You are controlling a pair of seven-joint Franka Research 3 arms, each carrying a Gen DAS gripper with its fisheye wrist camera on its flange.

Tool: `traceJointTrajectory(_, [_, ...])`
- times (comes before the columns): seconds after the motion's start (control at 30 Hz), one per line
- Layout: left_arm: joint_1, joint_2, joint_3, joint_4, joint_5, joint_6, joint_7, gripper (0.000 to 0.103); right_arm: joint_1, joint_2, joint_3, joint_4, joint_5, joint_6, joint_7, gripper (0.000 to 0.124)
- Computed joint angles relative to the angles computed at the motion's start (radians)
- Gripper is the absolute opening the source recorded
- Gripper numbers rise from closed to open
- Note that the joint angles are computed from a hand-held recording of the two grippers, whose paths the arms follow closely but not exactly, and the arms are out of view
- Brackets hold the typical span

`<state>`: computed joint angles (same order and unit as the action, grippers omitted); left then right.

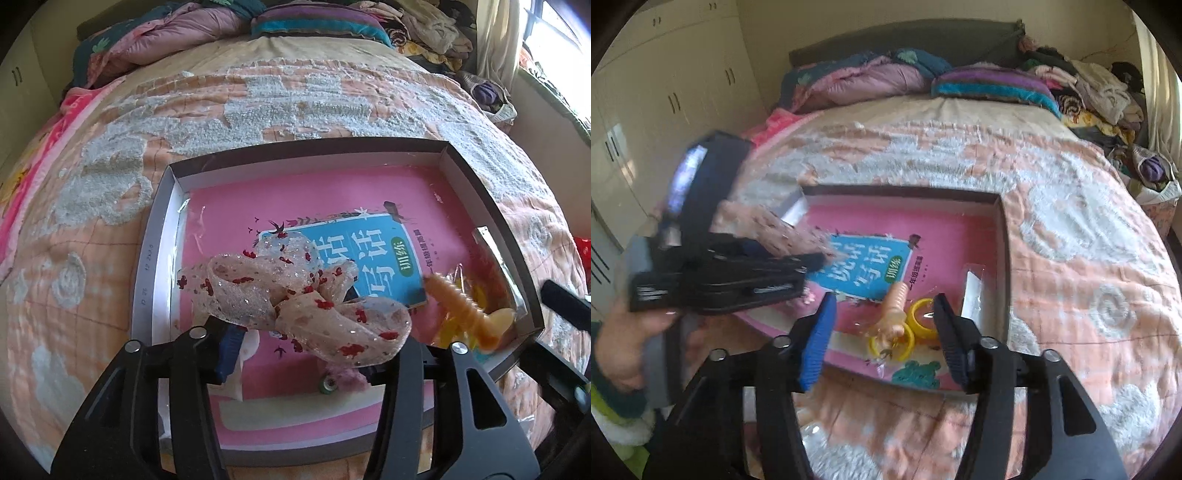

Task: Organize jewelry
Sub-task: 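Carry the scrunchie in the left tool and spiral tie in the right into the box, opening both, then withdraw both open tools from the box toward the remaining items on the quilt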

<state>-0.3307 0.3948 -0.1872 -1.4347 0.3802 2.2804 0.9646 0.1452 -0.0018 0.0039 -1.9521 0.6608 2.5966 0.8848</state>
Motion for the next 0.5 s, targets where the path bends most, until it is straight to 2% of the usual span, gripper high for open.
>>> traceJointTrajectory(0.1, [-0.003, -0.030, 0.003, -0.032, 0.008, 0.026, -0.033, 0.051, -0.002, -0.070, -0.013, -0.049, 0.078, 0.016, -0.060, 0.074])
traceJointTrajectory(0.27, [0.004, -0.122, 0.000, -0.125, 0.036, 0.087, -0.085, 0.063, -0.001, -0.119, -0.036, -0.054, 0.104, 0.003, -0.058, 0.081])
traceJointTrajectory(0.4, [0.004, -0.145, -0.003, -0.124, 0.068, 0.050, -0.102, 0.065, -0.001, -0.171, -0.040, -0.101, 0.067, 0.053, -0.041, 0.084])
traceJointTrajectory(0.5, [0.011, -0.193, -0.008, -0.167, 0.076, 0.087, -0.138, 0.066, 0.007, -0.197, -0.071, -0.113, 0.133, 0.002, -0.028, 0.086])
